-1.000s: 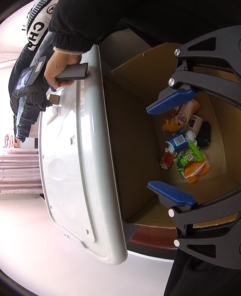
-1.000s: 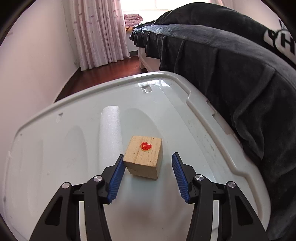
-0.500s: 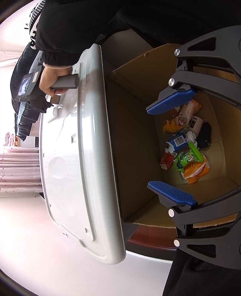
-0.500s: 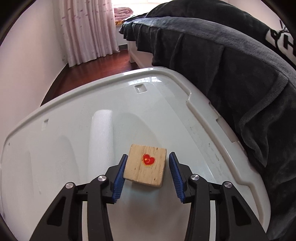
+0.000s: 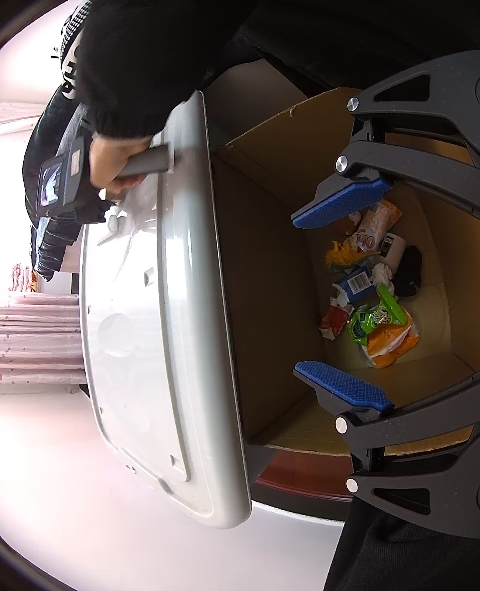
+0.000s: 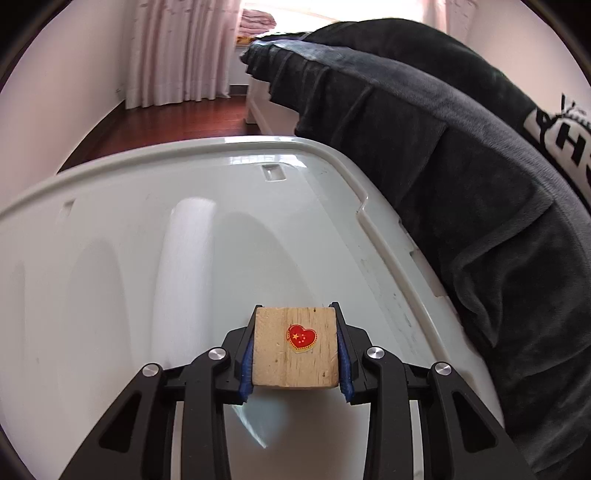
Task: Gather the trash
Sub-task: 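Grasp the white foam roll with the left tool while the right tool holds the block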
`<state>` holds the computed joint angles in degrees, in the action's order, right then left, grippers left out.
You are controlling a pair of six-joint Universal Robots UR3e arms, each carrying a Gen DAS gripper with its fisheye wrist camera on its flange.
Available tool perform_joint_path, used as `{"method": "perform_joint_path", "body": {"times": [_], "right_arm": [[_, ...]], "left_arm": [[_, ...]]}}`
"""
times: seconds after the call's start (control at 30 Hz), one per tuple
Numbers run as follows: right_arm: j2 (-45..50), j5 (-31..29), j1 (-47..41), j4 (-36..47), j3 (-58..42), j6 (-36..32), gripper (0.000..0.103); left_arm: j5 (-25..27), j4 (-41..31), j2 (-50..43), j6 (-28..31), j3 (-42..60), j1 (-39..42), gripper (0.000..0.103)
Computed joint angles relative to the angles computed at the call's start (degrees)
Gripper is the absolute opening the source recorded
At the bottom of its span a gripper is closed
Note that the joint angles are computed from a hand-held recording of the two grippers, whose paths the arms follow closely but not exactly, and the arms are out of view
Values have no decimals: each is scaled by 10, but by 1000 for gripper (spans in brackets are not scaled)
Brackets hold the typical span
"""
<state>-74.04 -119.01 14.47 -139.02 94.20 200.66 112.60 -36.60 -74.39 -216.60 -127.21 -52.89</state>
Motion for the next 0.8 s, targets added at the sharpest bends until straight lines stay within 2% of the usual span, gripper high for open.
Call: {"method": "perform_joint_path", "body": {"times": [0.13,0.23,0.3,0.33,0.37,0.47,0.57,0.7,0.8], "right_arm": [[-123,62,-7,-41,114,-51,34],[-299,265,-114,-40,256,-96,34],[-398,381,-200,18,314,-155,34],[-446,433,-249,75,331,-196,34],[-471,460,-279,106,340,-224,34],[-505,484,-325,135,359,-267,34],[-523,508,-365,161,375,-280,34],[-533,505,-361,173,365,-252,34],[-589,560,-417,245,353,-264,34]], "left_arm": [[-3,-7,3,-10,2,6,73],[-20,-25,4,-7,15,23,73],[-27,-44,-3,5,40,34,73],[-28,-50,-8,13,54,39,73],[-29,-52,-19,28,77,49,73],[-39,-49,-67,63,150,82,73],[-63,-54,-134,99,243,122,73],[-77,-101,-301,140,458,170,73],[-79,-131,-445,172,638,189,73]]}}
